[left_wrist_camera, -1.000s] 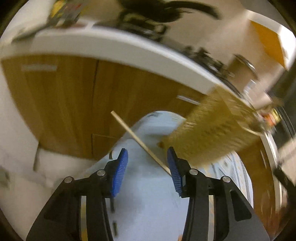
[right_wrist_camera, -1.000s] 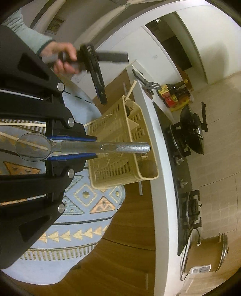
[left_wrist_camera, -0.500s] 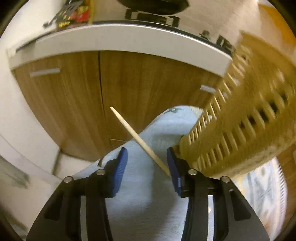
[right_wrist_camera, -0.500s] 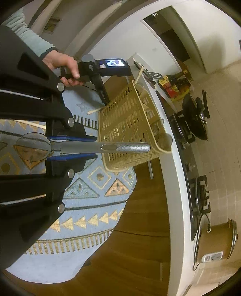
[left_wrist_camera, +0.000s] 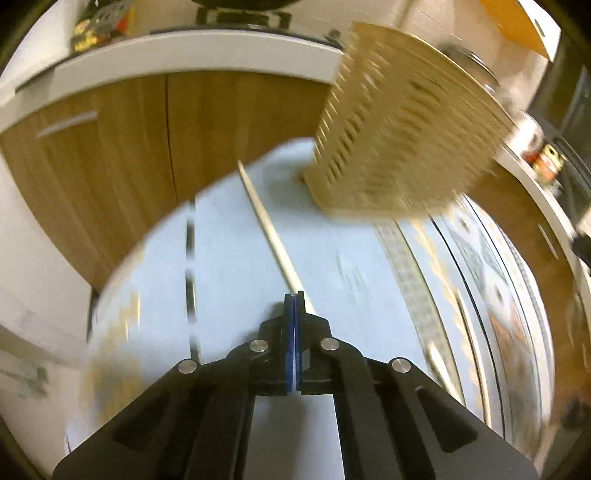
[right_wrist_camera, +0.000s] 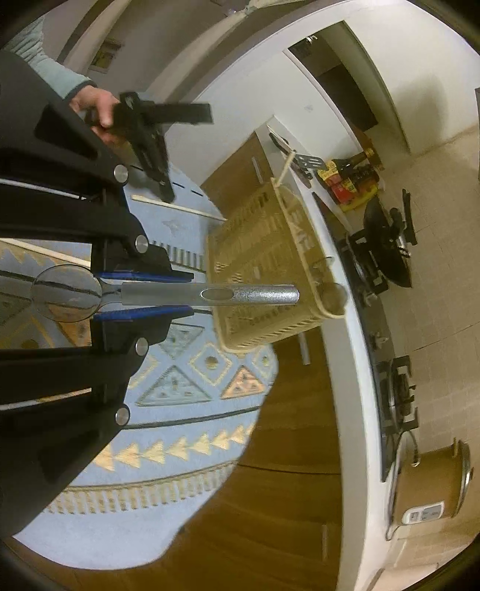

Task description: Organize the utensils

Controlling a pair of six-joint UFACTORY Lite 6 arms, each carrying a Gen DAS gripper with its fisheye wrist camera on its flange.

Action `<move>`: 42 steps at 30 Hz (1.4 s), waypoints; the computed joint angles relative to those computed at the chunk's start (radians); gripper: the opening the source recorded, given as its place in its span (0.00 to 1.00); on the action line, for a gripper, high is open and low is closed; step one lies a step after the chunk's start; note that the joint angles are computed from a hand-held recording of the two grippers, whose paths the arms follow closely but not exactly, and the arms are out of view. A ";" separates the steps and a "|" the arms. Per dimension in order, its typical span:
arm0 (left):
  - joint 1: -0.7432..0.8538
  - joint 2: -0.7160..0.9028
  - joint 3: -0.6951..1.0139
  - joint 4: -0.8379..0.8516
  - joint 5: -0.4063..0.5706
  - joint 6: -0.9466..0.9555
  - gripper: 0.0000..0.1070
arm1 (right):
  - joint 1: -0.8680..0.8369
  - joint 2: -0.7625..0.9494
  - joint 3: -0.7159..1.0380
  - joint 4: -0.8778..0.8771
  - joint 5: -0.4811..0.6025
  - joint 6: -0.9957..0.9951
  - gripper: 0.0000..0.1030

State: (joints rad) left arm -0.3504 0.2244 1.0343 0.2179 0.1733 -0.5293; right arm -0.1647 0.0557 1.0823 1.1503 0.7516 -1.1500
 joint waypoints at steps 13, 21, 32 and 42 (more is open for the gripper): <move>0.035 0.009 0.067 0.052 -0.029 -0.146 0.45 | 0.086 0.010 -0.298 0.262 -0.187 -0.284 0.10; -0.139 0.273 0.405 0.500 0.385 -0.545 0.04 | 0.077 0.005 -0.333 0.331 -0.170 -0.371 0.10; -0.228 -0.254 -0.162 0.194 0.170 -0.468 0.02 | 0.027 0.038 -0.312 0.326 -0.107 -0.350 0.10; -0.300 -0.355 -0.285 0.084 0.180 -0.412 0.03 | 0.119 -0.008 -0.303 0.084 -0.249 -0.129 0.10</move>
